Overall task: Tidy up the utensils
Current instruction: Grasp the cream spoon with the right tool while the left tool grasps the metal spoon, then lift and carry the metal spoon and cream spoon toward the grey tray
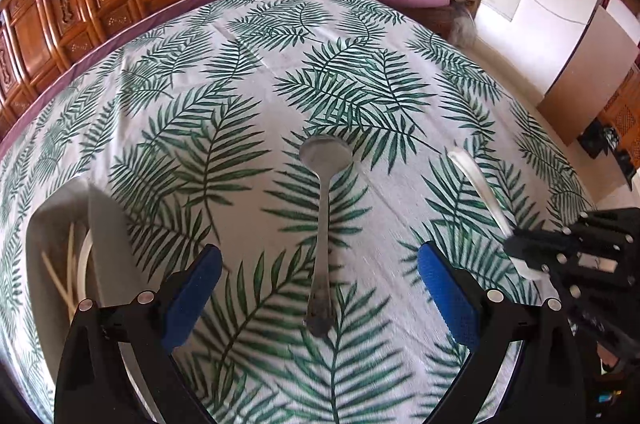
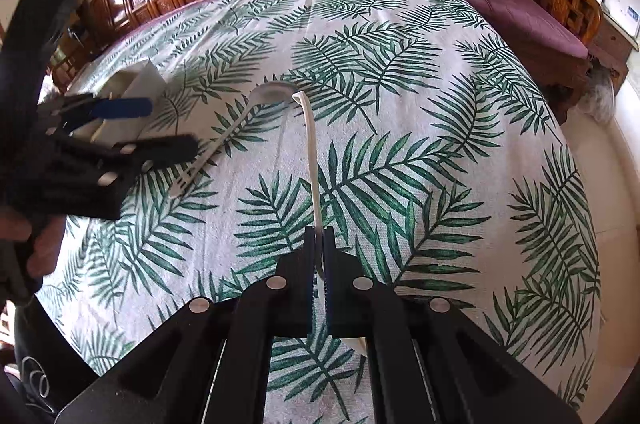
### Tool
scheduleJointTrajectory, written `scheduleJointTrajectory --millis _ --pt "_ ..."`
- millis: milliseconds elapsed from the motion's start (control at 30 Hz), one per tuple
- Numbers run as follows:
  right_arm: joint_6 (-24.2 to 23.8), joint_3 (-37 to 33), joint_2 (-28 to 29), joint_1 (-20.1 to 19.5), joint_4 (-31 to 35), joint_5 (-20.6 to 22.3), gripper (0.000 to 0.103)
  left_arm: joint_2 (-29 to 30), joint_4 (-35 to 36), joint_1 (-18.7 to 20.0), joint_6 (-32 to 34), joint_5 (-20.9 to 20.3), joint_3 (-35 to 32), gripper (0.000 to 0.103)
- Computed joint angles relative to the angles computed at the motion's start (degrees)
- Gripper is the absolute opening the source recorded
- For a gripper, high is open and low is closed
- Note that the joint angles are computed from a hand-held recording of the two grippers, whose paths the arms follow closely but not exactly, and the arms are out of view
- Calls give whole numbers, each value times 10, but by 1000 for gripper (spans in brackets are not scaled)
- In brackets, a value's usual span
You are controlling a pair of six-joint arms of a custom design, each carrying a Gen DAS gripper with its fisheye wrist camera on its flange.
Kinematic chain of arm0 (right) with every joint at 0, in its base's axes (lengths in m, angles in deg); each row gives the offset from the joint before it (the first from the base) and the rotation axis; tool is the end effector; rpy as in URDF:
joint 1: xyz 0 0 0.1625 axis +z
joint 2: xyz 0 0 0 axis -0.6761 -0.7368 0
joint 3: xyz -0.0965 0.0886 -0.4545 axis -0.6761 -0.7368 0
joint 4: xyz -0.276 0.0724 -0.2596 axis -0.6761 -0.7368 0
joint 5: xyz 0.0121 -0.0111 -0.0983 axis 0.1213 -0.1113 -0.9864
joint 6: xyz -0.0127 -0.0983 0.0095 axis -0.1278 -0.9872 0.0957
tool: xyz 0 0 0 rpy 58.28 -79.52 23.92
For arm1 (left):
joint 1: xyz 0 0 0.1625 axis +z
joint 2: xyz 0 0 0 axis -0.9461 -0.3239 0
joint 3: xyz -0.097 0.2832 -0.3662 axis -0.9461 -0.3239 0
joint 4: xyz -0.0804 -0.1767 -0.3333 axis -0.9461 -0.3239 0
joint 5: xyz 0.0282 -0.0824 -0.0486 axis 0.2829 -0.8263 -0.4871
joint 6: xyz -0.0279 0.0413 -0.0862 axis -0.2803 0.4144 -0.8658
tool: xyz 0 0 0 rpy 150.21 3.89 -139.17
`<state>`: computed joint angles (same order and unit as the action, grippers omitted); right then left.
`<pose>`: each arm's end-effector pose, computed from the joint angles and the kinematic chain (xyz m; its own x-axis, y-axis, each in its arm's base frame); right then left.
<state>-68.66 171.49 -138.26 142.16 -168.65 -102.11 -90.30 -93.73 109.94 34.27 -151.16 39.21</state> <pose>0.1246 -0.3782 0.2376 -0.7453 0.3789 0.5485 -0.0750 0.7699 -0.6338 -0.3803 -0.5239 0.0419 -0.3620 0.8727 -0.3277 0.8812 0.4350 0.1852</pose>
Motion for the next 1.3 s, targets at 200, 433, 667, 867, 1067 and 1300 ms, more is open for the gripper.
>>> scheduleJointTrajectory --millis 200,433,667,867,1067,1300 --pt "1 7 -9 -7 0 2 5 38 40 9 -16 -3 -48 71" --pt "4 11 -19 -14 -1 7 5 68 69 17 -28 -12 -89 52" --pt "6 11 -23 -14 2 10 5 85 81 16 -31 -4 -105 39" --pt "5 10 -24 -12 4 10 5 87 67 10 -24 15 -98 20" --pt "7 8 -23 -9 8 8 5 80 69 10 -23 11 -90 6" --pt "4 5 -24 0 5 3 5 38 36 9 -34 9 -41 6"
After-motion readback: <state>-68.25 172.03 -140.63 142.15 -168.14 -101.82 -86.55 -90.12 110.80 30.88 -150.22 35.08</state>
